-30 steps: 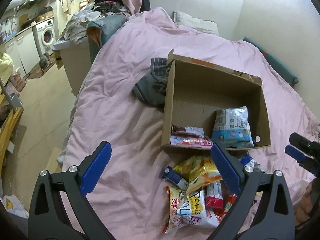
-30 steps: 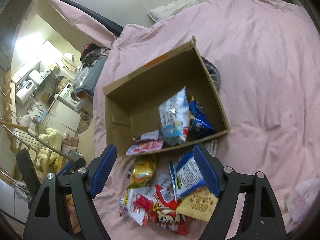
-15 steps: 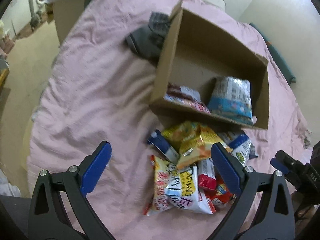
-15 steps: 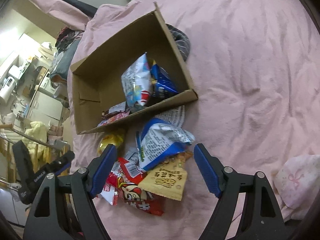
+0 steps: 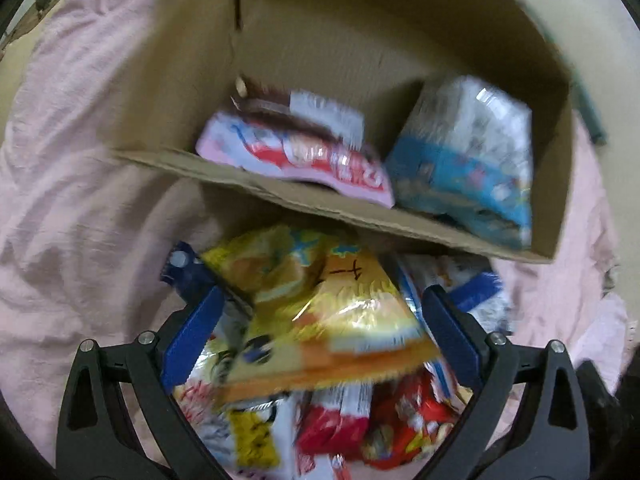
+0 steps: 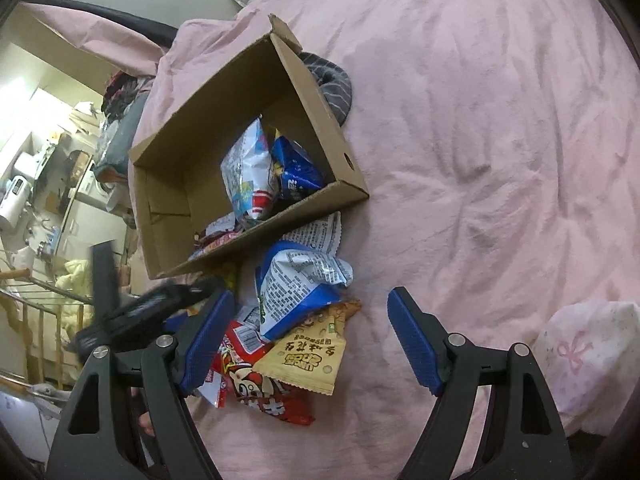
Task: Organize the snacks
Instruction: 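Grasp the yellow chip bag with the left tool while the right grasps a tan snack bag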
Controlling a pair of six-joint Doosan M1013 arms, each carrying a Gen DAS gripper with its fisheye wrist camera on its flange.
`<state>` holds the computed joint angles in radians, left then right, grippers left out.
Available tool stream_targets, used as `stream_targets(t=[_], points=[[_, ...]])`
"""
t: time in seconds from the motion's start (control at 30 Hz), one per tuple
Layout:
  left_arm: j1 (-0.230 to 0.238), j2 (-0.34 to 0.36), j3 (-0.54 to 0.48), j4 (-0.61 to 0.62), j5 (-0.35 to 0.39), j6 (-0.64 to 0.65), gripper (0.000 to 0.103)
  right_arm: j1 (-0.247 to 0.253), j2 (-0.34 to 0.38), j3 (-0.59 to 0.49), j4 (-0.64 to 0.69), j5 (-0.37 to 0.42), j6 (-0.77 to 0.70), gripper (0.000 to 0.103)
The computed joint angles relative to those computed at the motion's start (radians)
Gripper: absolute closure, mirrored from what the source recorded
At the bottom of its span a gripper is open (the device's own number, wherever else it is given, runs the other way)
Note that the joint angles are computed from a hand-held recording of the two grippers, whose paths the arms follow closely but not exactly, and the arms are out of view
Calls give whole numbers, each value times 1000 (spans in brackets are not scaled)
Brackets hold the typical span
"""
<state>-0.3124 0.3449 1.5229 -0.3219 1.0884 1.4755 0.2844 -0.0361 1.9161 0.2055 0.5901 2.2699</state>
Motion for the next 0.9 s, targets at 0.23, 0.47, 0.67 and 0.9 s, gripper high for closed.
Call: stream_targets(t=[0.23,0.47,0.67,0.9], points=[[-13,-39,8,47,3,11,52,-18,9,-3,76,-4,-55,21],[17,-176,87,73,-65,129,53,-16,19,-10,150,-17,-108,21],[58,-254,145,131,-184,185,53,-24,39,-8,239,47,-153,25],[85,-274,193,103,-253,219,53,-33,103,-28,253,165,-126,38]])
